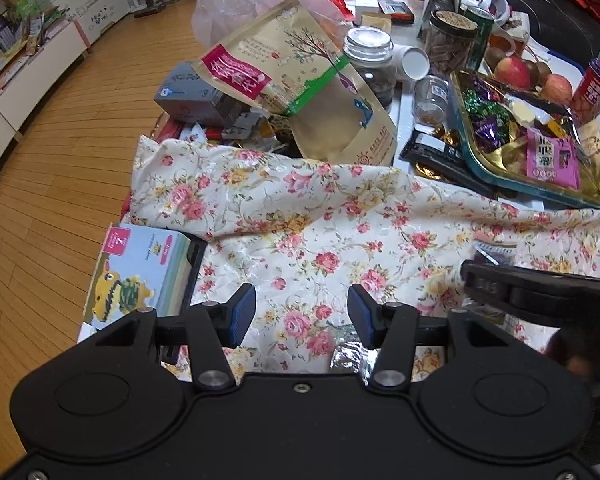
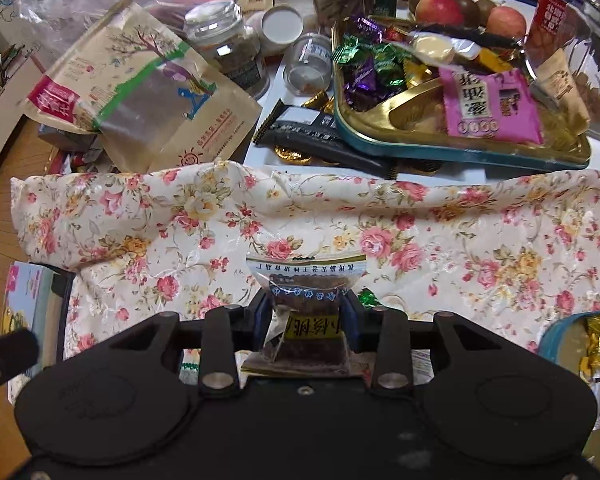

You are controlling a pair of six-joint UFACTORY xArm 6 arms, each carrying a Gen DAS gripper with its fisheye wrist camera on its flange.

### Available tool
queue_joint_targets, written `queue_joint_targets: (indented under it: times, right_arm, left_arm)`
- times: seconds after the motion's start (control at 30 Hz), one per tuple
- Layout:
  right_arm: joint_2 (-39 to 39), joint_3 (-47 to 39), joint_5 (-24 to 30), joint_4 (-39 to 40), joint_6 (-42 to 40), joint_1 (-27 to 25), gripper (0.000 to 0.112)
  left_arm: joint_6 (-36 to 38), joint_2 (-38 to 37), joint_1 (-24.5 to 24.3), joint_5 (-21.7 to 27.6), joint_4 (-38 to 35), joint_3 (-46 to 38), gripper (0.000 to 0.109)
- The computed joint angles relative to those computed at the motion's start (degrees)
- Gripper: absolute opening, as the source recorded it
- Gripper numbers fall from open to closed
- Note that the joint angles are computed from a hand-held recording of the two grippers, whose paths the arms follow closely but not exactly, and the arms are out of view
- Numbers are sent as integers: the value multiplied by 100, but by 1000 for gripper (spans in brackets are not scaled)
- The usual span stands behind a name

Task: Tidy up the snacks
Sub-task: 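Grasp the clear cookie packet with the left tool while the right tool holds the brown-snack bag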

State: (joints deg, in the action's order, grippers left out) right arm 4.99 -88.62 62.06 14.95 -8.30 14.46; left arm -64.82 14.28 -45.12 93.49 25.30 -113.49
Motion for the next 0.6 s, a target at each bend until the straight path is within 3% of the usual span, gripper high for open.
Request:
queue_joint_targets:
  times: [0.3, 0.6]
  right_arm:
    - [-300, -130, 573, 135, 295, -377, 39]
    - [-378, -242, 696, 351, 286, -511, 39]
  left_arm:
    - [85, 6, 38, -246, -331, 245, 58]
    - [103, 50, 164, -523, -739, 524, 57]
